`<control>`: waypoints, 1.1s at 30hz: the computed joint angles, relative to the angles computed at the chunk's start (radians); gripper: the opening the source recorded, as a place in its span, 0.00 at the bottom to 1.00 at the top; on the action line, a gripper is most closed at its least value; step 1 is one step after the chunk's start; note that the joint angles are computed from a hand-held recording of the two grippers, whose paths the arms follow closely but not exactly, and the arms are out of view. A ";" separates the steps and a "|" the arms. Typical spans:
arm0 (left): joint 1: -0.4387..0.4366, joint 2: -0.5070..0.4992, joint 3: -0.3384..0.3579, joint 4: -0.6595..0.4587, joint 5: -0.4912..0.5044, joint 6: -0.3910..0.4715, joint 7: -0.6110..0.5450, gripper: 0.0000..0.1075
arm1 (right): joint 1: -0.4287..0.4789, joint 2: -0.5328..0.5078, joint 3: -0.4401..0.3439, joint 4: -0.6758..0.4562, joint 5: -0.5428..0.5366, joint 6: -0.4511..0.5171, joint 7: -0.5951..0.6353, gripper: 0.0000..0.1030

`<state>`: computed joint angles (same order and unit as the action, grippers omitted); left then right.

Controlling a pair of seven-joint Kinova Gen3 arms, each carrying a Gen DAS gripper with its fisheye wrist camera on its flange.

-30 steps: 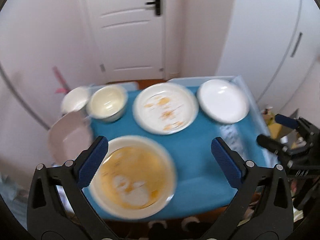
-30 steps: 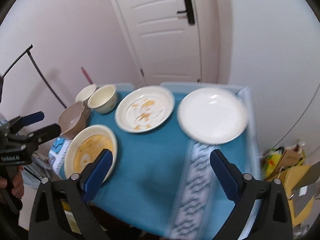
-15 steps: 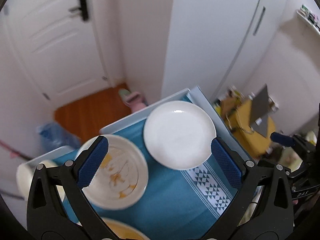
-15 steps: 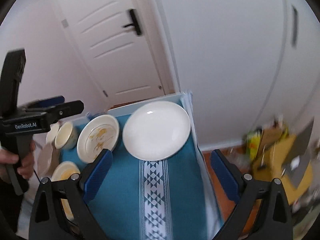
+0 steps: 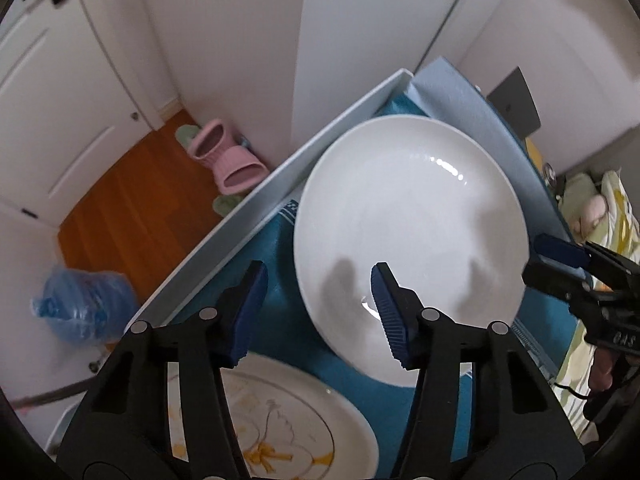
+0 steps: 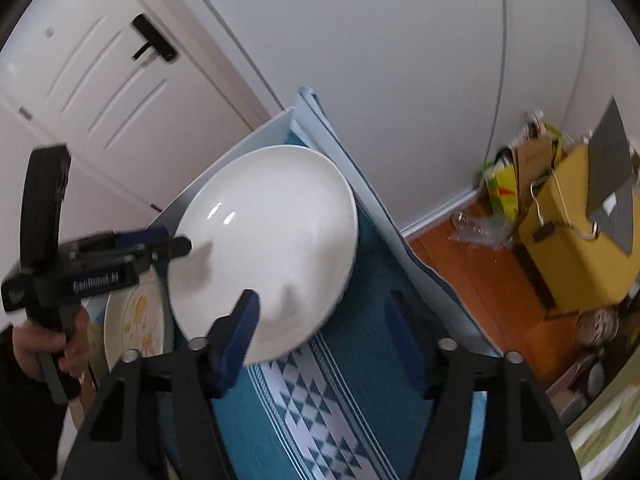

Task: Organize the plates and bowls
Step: 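Grasp the rim of the plain white plate with both grippers, then carry the white plate with both grippers and lower it onto the yellow plate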

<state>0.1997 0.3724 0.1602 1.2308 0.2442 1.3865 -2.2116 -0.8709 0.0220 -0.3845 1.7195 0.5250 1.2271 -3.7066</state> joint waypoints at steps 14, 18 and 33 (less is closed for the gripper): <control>-0.002 0.020 0.004 0.032 0.005 -0.044 -0.051 0.17 | 0.011 0.038 0.037 0.053 0.008 -0.083 -0.086 0.15; 0.008 0.009 0.001 0.048 -0.008 -0.068 -0.041 0.17 | -0.001 0.046 0.039 0.046 0.018 -0.068 -0.095 0.15; -0.001 -0.109 -0.004 0.093 0.010 -0.089 -0.005 0.17 | -0.022 0.023 0.021 0.012 0.046 0.000 -0.064 0.15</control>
<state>0.1984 0.2630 0.1560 1.3234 0.2542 1.2978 -2.2169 -0.8929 0.0455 -0.3635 1.7312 0.5714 1.2270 -3.7705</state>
